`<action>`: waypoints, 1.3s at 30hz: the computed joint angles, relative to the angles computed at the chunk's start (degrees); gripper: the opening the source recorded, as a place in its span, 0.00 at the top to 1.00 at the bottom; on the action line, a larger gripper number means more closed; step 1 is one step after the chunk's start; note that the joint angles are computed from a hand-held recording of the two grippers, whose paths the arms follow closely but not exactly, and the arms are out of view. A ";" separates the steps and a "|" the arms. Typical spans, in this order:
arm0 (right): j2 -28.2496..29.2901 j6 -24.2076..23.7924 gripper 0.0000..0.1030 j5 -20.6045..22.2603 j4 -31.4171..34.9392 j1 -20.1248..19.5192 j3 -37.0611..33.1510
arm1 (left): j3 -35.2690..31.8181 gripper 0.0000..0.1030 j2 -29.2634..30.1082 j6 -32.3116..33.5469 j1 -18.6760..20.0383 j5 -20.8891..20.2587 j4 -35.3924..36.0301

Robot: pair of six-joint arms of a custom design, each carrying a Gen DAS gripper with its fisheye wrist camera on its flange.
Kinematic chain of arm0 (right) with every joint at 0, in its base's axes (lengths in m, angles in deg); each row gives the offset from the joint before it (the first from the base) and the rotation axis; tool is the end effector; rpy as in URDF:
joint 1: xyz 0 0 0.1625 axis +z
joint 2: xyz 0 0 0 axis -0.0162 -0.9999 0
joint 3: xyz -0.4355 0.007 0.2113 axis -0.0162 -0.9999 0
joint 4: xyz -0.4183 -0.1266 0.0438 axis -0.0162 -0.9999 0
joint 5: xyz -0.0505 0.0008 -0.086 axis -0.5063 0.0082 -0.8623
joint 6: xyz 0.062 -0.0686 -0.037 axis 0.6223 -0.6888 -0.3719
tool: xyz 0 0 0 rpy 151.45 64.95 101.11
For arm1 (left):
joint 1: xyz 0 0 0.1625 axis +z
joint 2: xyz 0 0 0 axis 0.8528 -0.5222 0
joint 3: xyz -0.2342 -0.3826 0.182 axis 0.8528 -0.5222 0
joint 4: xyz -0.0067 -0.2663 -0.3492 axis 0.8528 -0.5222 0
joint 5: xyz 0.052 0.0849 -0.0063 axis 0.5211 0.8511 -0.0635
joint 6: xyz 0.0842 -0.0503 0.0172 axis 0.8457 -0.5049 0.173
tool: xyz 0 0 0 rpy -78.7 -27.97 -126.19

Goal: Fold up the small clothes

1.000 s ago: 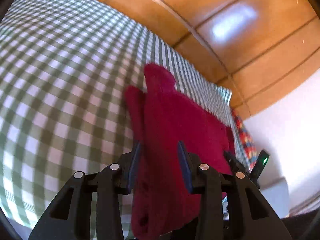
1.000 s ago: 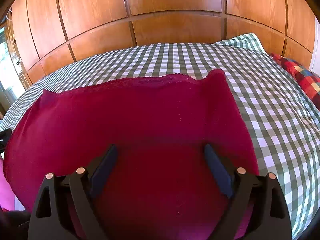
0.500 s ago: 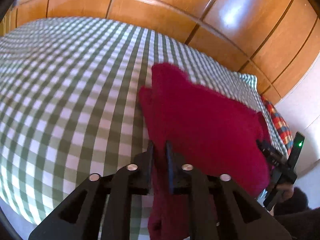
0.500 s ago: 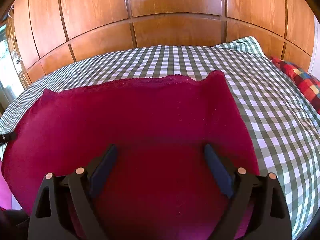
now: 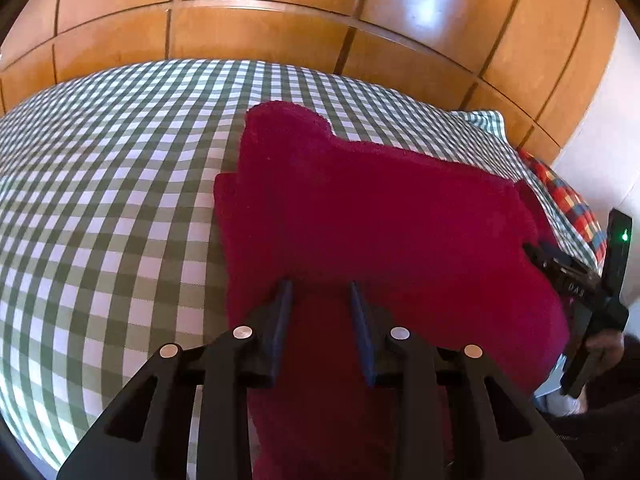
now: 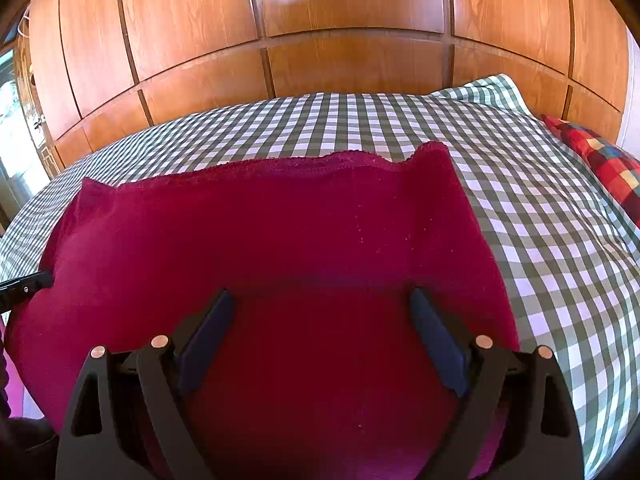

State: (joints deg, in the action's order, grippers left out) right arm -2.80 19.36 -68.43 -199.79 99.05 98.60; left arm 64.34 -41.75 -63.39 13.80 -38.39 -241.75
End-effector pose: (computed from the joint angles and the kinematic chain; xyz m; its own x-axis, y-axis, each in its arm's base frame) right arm 0.1685 -0.5419 -0.0180 -0.6935 -0.2794 0.6641 -0.6351 0.6723 -0.3804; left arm 0.0638 -0.4570 0.1991 -0.8415 -0.1801 -0.5093 0.2505 0.7053 -0.6632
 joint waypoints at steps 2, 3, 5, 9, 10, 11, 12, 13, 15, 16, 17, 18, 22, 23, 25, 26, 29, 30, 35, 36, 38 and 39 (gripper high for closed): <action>-0.73 0.41 0.13 -0.56 1.84 0.27 0.02 | 0.06 0.71 -0.15 -0.68 -0.67 1.05 0.36; -1.40 1.03 0.13 -0.65 3.31 0.39 0.15 | -0.08 0.71 0.08 -0.73 -1.14 1.70 0.27; -5.26 5.07 0.13 0.51 10.65 0.60 1.15 | -0.70 0.71 0.21 -0.59 -2.48 3.31 0.47; -12.56 10.69 0.13 5.76 13.16 -0.68 5.33 | 0.20 0.66 -0.68 -0.32 -3.49 2.45 -1.20; -14.50 12.37 0.13 7.21 13.60 -1.66 6.47 | 0.28 0.66 -1.01 -0.49 -3.43 1.70 -1.27; -16.34 14.34 0.13 8.91 14.97 -2.85 7.41 | 0.63 0.66 -1.15 -0.53 -3.35 1.17 -1.79; -17.78 16.09 0.13 10.32 16.30 -4.00 8.15 | 0.60 0.66 -1.36 -0.58 -3.17 0.24 -1.99; -19.55 18.51 0.13 12.01 18.07 -5.78 9.12 | 0.68 0.66 -1.60 -0.53 -3.05 -0.54 -1.89; -21.87 21.93 0.17 15.48 22.20 -8.88 10.38 | 0.63 0.66 -1.32 -0.36 -3.03 -1.06 -1.81; -23.15 23.18 0.18 18.68 26.39 -10.91 10.88 | 0.58 0.66 -1.17 -0.41 -2.99 -1.17 -1.57; -23.58 23.42 0.18 20.42 28.88 -11.98 11.09 | 0.45 0.66 -1.08 -0.64 -2.91 -1.26 -1.01; -23.65 23.17 0.19 21.45 30.41 -12.77 11.37 | 0.20 0.66 -1.09 -0.92 -2.61 -1.36 -0.06; -23.22 22.70 0.18 27.64 32.33 -14.59 11.72 | -0.41 0.66 -0.37 -0.75 -1.81 -0.89 1.22; -22.97 22.80 0.18 28.40 33.32 -14.62 11.24 | -0.56 0.66 -0.28 -0.59 -1.67 -0.81 1.38; -21.99 22.22 0.18 28.19 34.21 -14.12 10.16 | -0.86 0.66 -0.22 -0.85 -1.34 -1.03 1.77; -21.51 22.23 0.18 29.10 34.46 -14.25 9.63 | -0.99 0.65 -0.21 -1.02 -1.14 -1.26 1.85; -20.00 22.90 0.22 30.57 33.65 -14.22 8.47 | -1.25 0.65 -0.30 -1.33 -0.61 -1.93 2.16; -19.40 22.88 0.31 29.36 32.58 -13.75 8.20 | -1.23 0.65 -0.27 -1.17 -0.60 -1.88 2.09; -17.72 22.02 0.59 25.76 30.05 -12.44 7.52 | -1.47 0.65 0.06 -0.72 -0.55 -1.66 2.06; -18.01 21.34 0.59 25.56 29.98 -12.70 7.75 | -1.44 0.65 0.01 -0.58 -0.52 -1.72 2.04; -17.71 21.64 0.59 25.76 30.12 -12.66 7.48 | -1.45 0.64 0.10 -0.25 -0.46 -1.79 1.80; -17.70 21.64 0.58 26.50 30.45 -12.98 7.48 | -1.47 0.64 0.21 -0.07 -0.45 -1.76 1.56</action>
State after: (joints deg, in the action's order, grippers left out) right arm -20.49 41.00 -41.92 -169.34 86.07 106.08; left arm 62.88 -41.54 -63.46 13.35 -40.16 -240.18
